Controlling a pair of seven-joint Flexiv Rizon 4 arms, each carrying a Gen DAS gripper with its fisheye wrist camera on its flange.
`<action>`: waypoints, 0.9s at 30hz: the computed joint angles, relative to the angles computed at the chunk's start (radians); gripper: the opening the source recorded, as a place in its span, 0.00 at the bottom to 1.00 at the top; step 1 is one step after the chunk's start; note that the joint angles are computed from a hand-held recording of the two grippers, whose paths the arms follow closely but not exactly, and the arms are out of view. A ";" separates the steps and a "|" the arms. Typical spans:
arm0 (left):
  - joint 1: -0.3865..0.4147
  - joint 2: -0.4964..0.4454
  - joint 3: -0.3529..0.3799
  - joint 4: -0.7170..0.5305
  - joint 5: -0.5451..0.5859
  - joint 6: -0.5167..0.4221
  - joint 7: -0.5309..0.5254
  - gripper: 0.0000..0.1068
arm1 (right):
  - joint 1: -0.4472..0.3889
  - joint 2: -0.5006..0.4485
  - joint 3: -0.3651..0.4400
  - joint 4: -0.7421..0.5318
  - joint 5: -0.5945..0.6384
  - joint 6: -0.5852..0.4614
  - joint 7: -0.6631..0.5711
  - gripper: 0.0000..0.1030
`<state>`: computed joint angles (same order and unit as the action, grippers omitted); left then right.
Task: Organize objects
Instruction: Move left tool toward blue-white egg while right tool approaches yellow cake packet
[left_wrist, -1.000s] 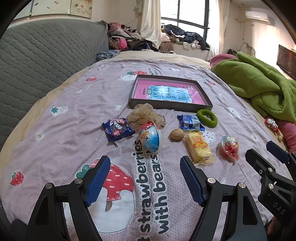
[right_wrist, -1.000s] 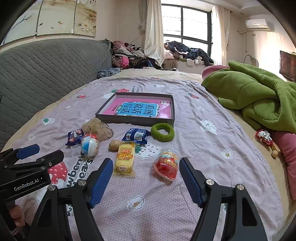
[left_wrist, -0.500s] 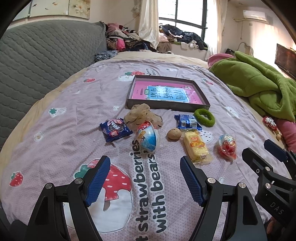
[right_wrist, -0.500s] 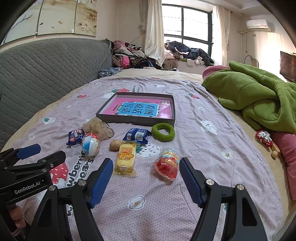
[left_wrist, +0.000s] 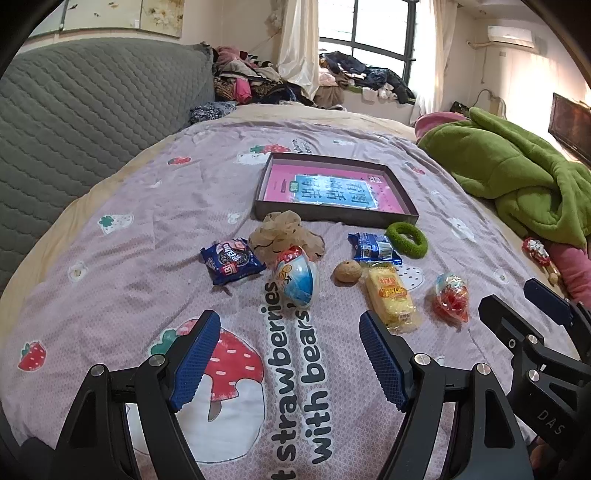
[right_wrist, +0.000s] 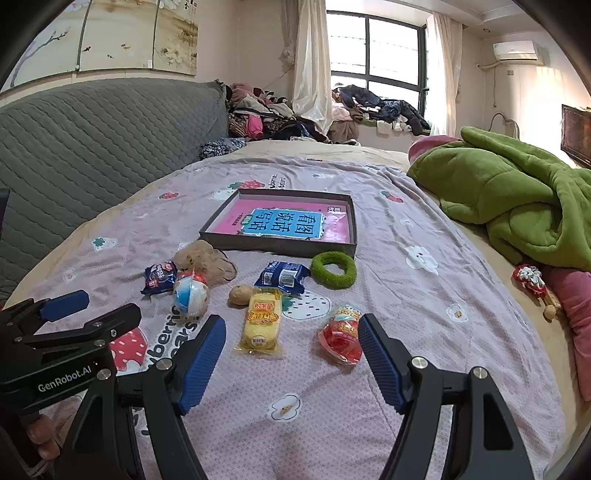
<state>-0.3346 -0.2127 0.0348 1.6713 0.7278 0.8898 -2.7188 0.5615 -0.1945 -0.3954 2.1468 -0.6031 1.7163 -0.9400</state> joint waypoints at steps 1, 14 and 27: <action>0.001 0.001 0.000 0.001 -0.001 0.002 0.001 0.74 | -0.013 -0.002 0.018 -0.006 0.006 -0.003 -0.006 0.71; 0.040 -0.008 0.014 -0.004 -0.030 0.047 0.038 0.74 | -0.094 -0.044 0.132 -0.089 0.021 -0.031 -0.016 0.71; 0.075 -0.091 0.036 -0.039 -0.163 0.075 0.185 0.74 | -0.215 -0.142 0.311 -0.199 0.077 -0.126 -0.104 0.71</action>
